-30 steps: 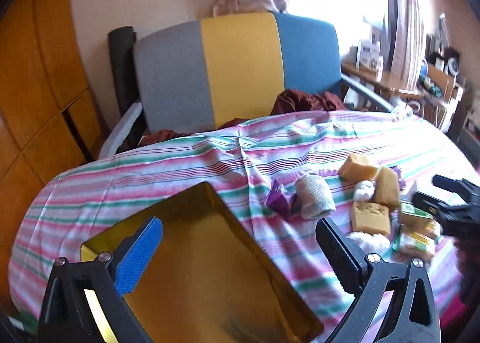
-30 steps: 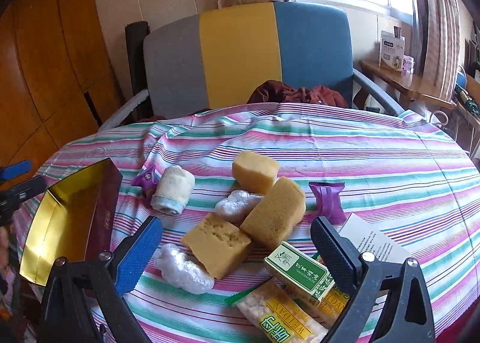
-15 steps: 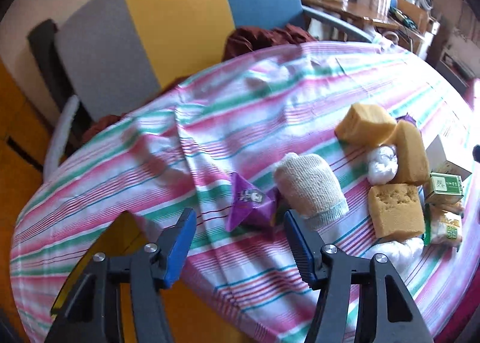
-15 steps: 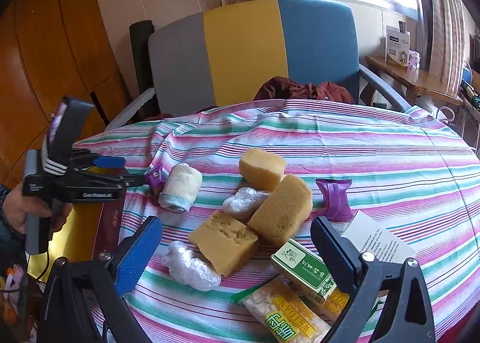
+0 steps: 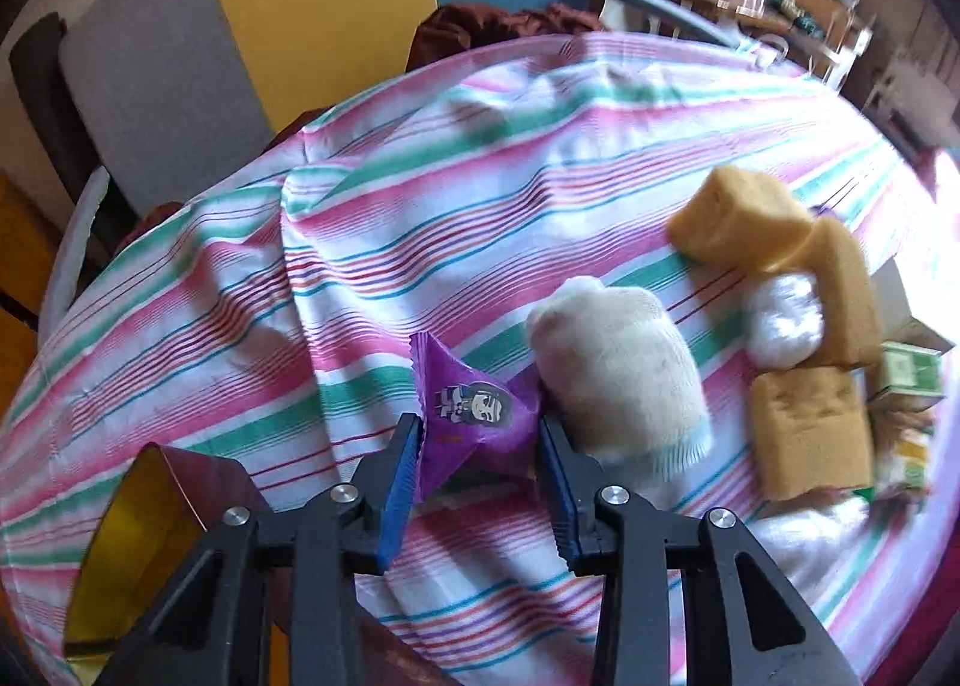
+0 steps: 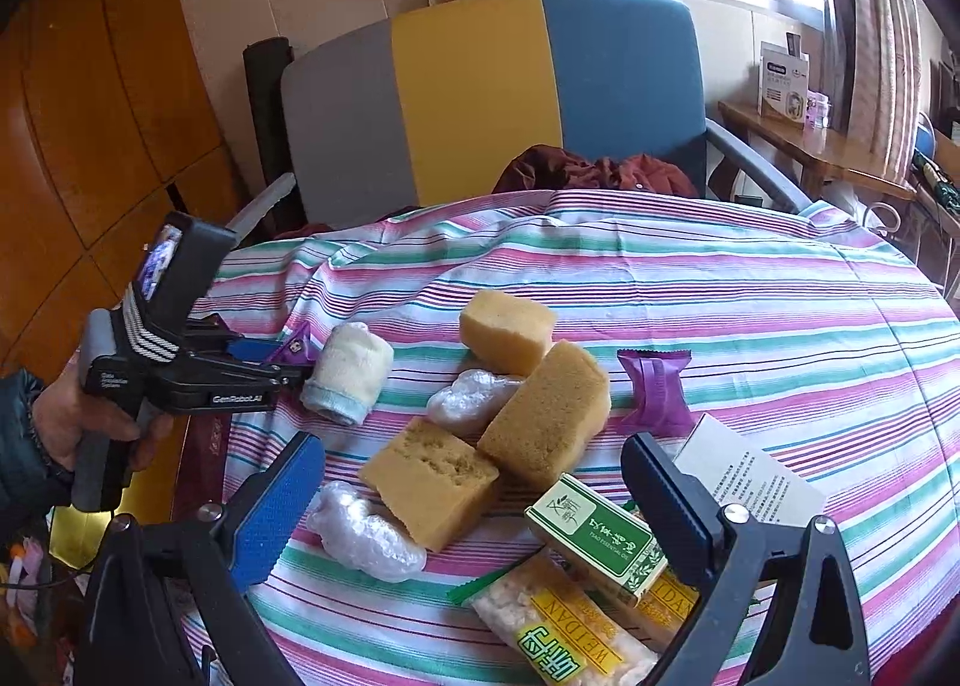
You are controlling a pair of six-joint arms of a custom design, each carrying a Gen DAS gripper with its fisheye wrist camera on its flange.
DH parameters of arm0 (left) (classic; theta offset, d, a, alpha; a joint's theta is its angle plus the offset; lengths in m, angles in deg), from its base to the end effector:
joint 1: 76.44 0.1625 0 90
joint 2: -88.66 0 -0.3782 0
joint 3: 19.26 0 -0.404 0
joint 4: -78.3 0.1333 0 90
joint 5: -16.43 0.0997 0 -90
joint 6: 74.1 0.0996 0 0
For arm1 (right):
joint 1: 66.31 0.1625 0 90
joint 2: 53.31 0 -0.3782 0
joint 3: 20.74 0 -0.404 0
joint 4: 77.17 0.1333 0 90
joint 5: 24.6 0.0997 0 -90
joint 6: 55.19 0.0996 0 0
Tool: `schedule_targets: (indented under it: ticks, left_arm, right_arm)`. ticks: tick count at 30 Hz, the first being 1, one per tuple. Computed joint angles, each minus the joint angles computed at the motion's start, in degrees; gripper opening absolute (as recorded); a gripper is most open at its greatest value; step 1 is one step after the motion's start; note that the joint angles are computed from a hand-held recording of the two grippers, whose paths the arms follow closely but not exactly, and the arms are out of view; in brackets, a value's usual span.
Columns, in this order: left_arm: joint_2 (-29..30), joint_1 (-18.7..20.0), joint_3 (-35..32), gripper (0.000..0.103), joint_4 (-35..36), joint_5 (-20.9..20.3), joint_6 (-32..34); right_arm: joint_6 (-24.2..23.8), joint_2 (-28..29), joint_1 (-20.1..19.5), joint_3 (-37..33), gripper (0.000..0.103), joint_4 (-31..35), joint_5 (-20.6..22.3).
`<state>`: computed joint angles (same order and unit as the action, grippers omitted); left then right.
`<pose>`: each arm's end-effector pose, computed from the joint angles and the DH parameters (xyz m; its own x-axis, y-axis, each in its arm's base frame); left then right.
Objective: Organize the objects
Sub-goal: 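Grasp the purple snack packet with the left gripper, then drop the purple packet into the gold tin while the right gripper grasps the white glove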
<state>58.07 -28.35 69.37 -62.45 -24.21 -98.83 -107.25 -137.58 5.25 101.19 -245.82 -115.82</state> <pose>-0.2654 -0.6084 -0.0648 -0.6590 0.1514 -0.7367 0.4259 0.8825 -0.1996 -0.0331 -0.5141 0.2822 -0.7687 -0.3621 0.5272 -0.5977 0.7001 -0.3906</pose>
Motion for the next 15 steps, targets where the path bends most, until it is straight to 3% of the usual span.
schedule_targets:
  ticks: [5, 8, 15]
  left_arm:
    - [-2.5, -2.3, 5.5, 0.039, -7.5, 0.7, 0.9]
    - [-5.3, -3.8, 10.4, 0.039, -11.4, 0.8, -1.1]
    - [-12.9, -8.2, 21.0, 0.039, -16.9, 3.5, -6.6]
  right_arm:
    - [-0.2, 0.4, 0.1, 0.1, 0.101, -0.5, -1.0]
    - [-0.5, 1.4, 0.6, -0.3, 0.095, -0.1, -2.2]
    - [2.3, 6.0, 5.4, -4.2, 0.083, 7.3, -4.5]
